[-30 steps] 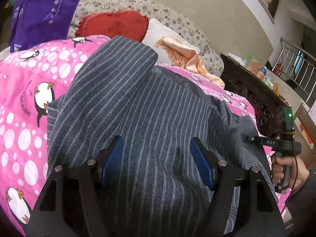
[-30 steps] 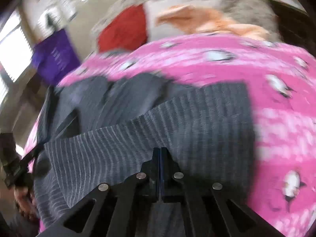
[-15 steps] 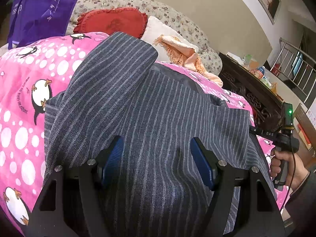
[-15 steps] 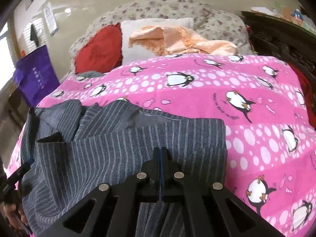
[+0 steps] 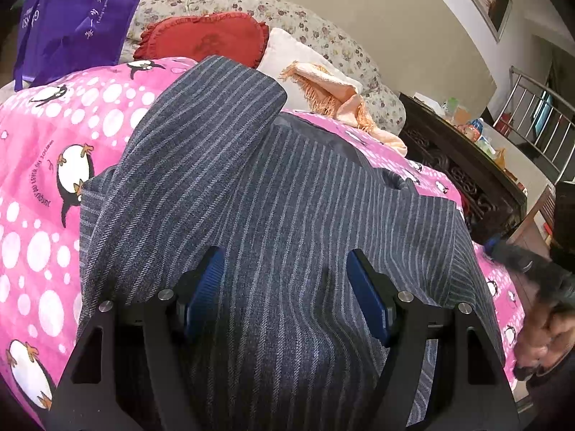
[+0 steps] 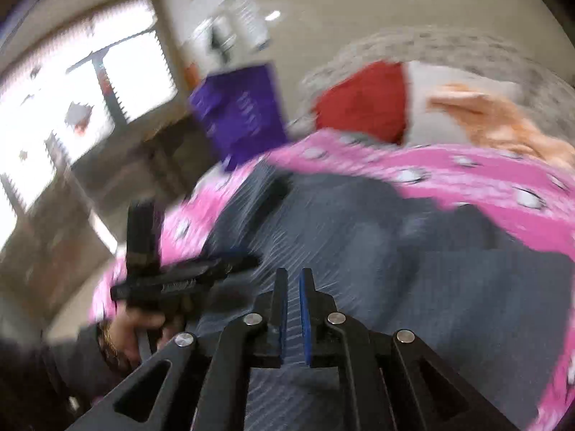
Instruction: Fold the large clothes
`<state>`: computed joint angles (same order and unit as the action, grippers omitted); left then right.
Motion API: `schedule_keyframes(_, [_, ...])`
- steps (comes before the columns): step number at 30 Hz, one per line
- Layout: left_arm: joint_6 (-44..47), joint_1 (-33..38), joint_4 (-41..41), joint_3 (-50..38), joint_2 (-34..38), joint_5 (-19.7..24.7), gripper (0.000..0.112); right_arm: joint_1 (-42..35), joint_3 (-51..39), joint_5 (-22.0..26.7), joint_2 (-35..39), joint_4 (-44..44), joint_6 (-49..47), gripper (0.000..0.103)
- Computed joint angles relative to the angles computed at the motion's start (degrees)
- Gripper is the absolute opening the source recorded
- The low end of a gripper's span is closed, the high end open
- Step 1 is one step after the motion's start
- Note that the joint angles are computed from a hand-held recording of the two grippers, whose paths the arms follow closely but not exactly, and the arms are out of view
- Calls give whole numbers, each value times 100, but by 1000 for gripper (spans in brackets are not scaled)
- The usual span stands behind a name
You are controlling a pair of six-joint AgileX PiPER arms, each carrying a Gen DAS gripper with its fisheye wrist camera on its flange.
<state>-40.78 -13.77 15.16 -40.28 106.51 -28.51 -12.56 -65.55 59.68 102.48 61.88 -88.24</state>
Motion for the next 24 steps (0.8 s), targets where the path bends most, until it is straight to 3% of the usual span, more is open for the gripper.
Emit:
schedule_keyframes(3, [-13, -5, 5, -6, -1, 9, 71, 396, -283, -1648, 350, -806, 1334, 5])
schedule_keyframes(5, [-65, 7, 66, 6, -6, -10, 71, 136, -279, -2238, 490, -390, 1535, 5])
schedule_keyframes(7, [-84, 7, 82, 15, -11, -17, 71, -347, -8, -1929, 336, 705, 888, 6])
schedule_keyframes(9, [-72, -2, 71, 20, -23, -4, 71, -806, 284, -1481, 51, 1103, 540, 7])
schedule_keyframes(15, [-513, 144, 597, 91, -2, -286, 71, -2617, 1533, 140, -1066, 555, -204, 7])
schedule_keyframes(18, [-870, 285, 1022, 340, -102, -689, 71, -3394, 2154, 374, -1363, 284, -748, 7])
schedule_keyframes(21, [-935, 179, 1046, 788, -742, -445, 71, -4215, 2711, 444, -1498, 33, -1664, 7])
schedule_keyframes(24, [-1324, 216, 1582, 1744, -2024, -325, 72, -4893, 2983, 736, -1398, -409, -2195, 13])
